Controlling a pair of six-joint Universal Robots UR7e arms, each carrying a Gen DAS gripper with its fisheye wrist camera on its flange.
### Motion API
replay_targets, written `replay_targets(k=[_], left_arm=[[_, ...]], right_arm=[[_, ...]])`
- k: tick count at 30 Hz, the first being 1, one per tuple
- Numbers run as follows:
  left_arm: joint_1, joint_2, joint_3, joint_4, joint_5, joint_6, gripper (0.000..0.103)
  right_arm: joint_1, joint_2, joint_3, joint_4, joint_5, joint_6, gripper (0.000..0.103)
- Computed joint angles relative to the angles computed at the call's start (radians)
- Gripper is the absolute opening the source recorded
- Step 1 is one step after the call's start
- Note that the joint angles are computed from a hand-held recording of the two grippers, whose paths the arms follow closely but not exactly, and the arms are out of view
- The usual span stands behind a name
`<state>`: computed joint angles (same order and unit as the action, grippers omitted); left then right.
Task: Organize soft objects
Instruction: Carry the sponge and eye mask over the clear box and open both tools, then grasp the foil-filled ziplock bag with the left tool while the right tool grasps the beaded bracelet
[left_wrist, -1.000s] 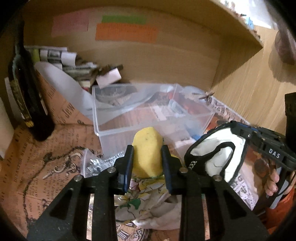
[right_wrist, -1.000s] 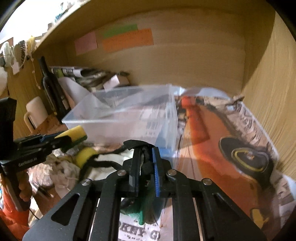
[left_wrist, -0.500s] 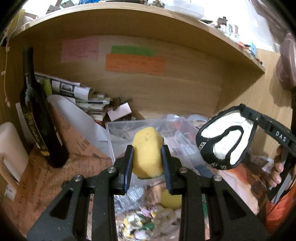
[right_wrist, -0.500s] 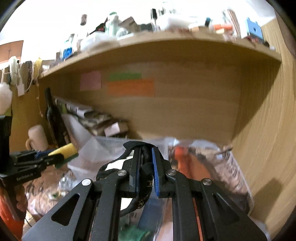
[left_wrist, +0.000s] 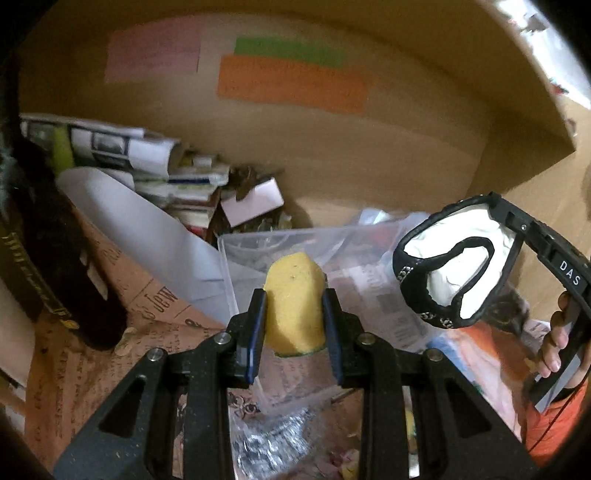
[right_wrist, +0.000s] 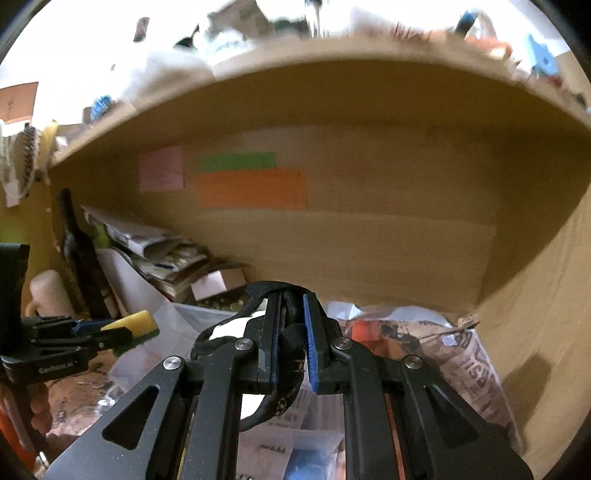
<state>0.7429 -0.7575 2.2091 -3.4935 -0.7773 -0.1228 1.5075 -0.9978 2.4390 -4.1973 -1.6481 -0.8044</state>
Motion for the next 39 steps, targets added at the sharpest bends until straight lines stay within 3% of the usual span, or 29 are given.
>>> replay_targets(k=[6, 15, 21, 23, 26, 28, 35, 37, 39], left_arm=[[0.058, 0.032, -0.075, 0.106, -0.021, 0.013, 0.030], [0.082, 0.077, -0.141, 0.176, 0.004, 0.062, 0.030], [0.075, 0.070, -0.135, 0.199, -0.006, 0.053, 0.041], [0.066, 0.065, -0.121, 0.177, -0.005, 0.052, 0.054], [0.051, 0.060, -0.098, 0.127, 0.007, 0.055, 0.059], [0.038, 0.044, -0.078, 0.109, 0.007, 0.056, 0.060], [-0.031, -0.002, 0.016, -0.027, 0.058, 0.066, 0.095], [-0.046, -0.013, 0.041, -0.061, 0.070, 0.065, 0.102], [-0.057, -0.030, 0.067, -0.072, 0.078, 0.048, 0.102]], right_arm=[[-0.007, 0.039, -0.073, 0.091, -0.064, 0.003, 0.011], [-0.010, 0.069, -0.139, 0.279, -0.176, -0.011, 0.011], [0.002, 0.067, -0.159, 0.362, -0.256, -0.021, 0.013], [0.004, 0.053, -0.156, 0.396, -0.268, -0.023, 0.016], [0.006, 0.043, -0.145, 0.394, -0.272, -0.033, 0.033], [0.009, 0.037, -0.124, 0.355, -0.264, -0.047, 0.053], [0.025, -0.015, -0.040, 0.242, -0.182, -0.074, 0.082], [0.024, -0.037, -0.005, 0.213, -0.140, -0.077, 0.086], [0.025, -0.053, 0.027, 0.184, -0.110, -0.084, 0.089]])
